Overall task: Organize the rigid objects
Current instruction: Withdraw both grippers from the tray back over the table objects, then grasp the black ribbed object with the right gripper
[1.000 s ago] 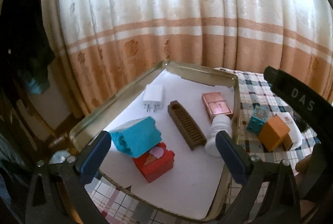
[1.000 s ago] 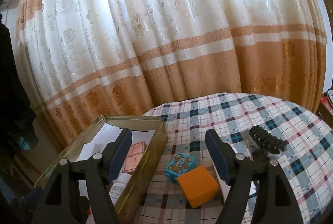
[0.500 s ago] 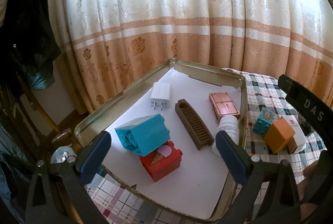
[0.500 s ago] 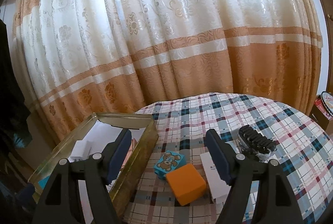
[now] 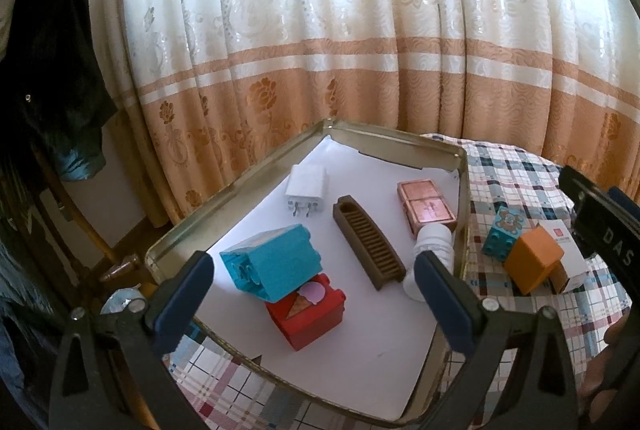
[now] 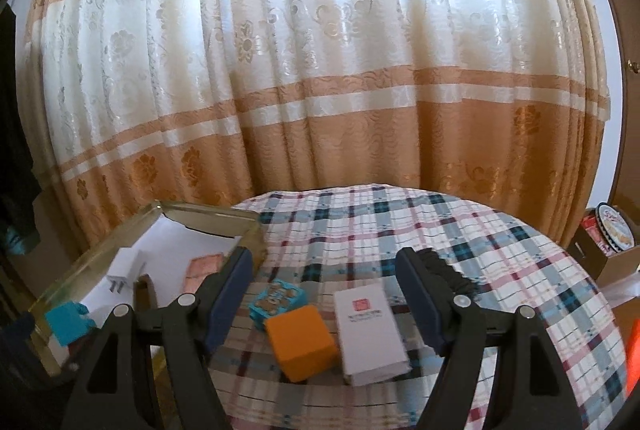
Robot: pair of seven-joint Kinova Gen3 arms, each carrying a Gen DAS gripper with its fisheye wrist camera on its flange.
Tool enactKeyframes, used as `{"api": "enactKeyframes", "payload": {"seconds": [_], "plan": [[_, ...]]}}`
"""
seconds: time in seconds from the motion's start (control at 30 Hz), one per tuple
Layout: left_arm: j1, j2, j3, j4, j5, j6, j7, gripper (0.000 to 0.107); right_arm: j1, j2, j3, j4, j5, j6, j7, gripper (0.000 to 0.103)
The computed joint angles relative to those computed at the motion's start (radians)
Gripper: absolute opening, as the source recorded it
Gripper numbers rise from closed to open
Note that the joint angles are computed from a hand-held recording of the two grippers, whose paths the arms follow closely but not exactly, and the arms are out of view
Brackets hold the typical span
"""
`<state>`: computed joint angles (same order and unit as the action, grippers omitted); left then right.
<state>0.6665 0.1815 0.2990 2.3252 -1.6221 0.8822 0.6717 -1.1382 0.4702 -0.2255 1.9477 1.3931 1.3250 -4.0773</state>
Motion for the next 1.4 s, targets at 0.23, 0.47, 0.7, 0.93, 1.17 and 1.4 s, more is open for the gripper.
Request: {"api": "enactKeyframes", "payload": {"seconds": [0.23,0.47,0.7,0.93,1.17,1.4], "plan": [[0.004,-0.010,0.009,0.001,-0.006,-0.028,0.001,0.102,0.001,-0.019,-0.009,0.034,-0.039,0.023,0.004,0.076],[0.007,-0.012,0.012,0.000,-0.007,-0.046,-0.003,0.102,0.002,-0.036,-0.017,0.066,-0.084,0.058,0.003,0.076],[0.038,0.005,0.022,-0.020,0.006,-0.023,-0.035,0.102,0.018,-0.067,-0.028,0.115,-0.105,0.060,-0.054,0.076],[0.058,0.009,0.025,-0.032,-0.008,-0.045,-0.041,0.102,0.042,-0.099,-0.041,0.156,-0.137,0.067,-0.114,0.076],[0.086,0.023,0.036,-0.060,-0.015,-0.060,-0.084,0.102,0.076,-0.130,-0.052,0.184,-0.158,0.042,-0.109,0.076],[0.110,0.046,0.031,-0.108,0.022,-0.089,-0.170,0.102,0.139,-0.167,-0.058,0.203,-0.144,-0.070,-0.041,0.076]]}}
